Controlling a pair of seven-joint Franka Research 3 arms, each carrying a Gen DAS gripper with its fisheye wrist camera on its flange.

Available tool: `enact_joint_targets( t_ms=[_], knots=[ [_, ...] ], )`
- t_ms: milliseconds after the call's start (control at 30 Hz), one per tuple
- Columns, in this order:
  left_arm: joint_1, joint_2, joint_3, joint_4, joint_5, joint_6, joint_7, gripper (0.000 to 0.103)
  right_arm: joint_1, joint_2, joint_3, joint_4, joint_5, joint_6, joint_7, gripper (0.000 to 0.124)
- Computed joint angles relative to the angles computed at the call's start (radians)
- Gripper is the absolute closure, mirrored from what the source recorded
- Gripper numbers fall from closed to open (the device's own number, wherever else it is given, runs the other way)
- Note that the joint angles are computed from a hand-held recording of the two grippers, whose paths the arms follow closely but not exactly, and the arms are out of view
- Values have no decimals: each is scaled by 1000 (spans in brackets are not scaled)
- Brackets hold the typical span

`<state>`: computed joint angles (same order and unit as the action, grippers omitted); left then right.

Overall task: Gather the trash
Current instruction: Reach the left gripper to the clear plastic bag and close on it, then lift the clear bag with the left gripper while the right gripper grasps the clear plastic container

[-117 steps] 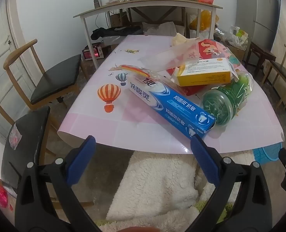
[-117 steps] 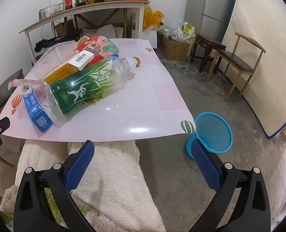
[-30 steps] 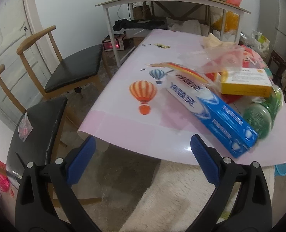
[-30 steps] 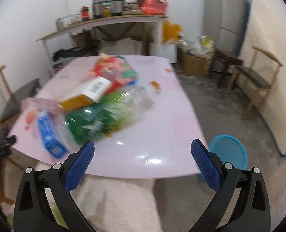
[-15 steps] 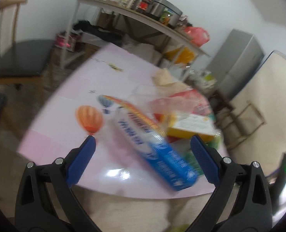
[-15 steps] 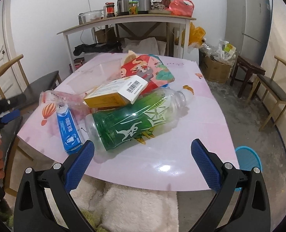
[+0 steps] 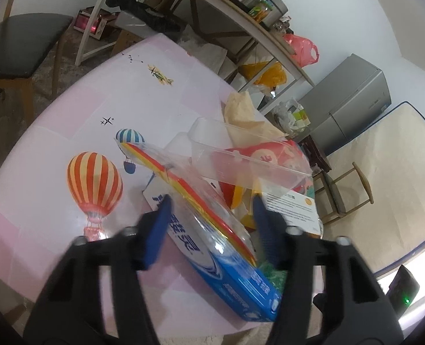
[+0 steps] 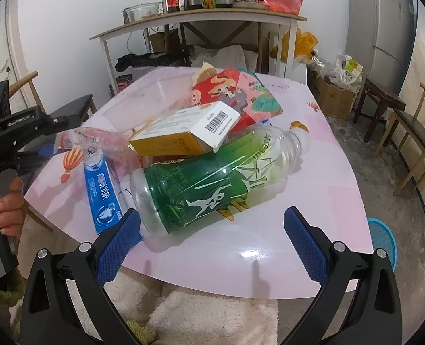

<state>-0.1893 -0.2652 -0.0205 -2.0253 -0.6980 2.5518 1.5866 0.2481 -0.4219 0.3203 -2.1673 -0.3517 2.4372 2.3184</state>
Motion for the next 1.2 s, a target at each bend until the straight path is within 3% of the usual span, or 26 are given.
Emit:
enact_joint_targets(
  t_ms=[100, 200, 367, 633, 733, 867, 1000, 1200],
  knots=[
    [-3, -1, 3, -5, -16, 16, 15, 77, -5, 9, 2, 12, -11, -14, -1, 26],
    [-14, 0, 9, -13, -52, 56, 59, 83, -13, 17, 5, 26, -37, -22, 8, 26],
    [-22, -17, 5, -48, -64, 139, 68, 88, -18, 30, -9, 50, -59, 1, 8, 26],
    [-74, -35, 21, -82, -62, 267, 123, 96, -26, 124, -67, 186, -10, 137, -95, 27],
    [-94, -41, 30, -88, -50, 315, 134, 98, 14, 214, -121, 295, 117, 146, -193, 34],
    [-126, -42, 51, -89, -34, 384, 145, 100, 70, 343, -189, 457, 376, 78, -369, 45],
    [-134, -28, 65, -79, 11, 430, 123, 100, 80, 493, -213, 652, 566, -84, -464, 56],
    [-174, -31, 113, -84, 9, 459, 129, 100, 95, 630, -225, 843, 598, -234, -480, 67]
  ],
)
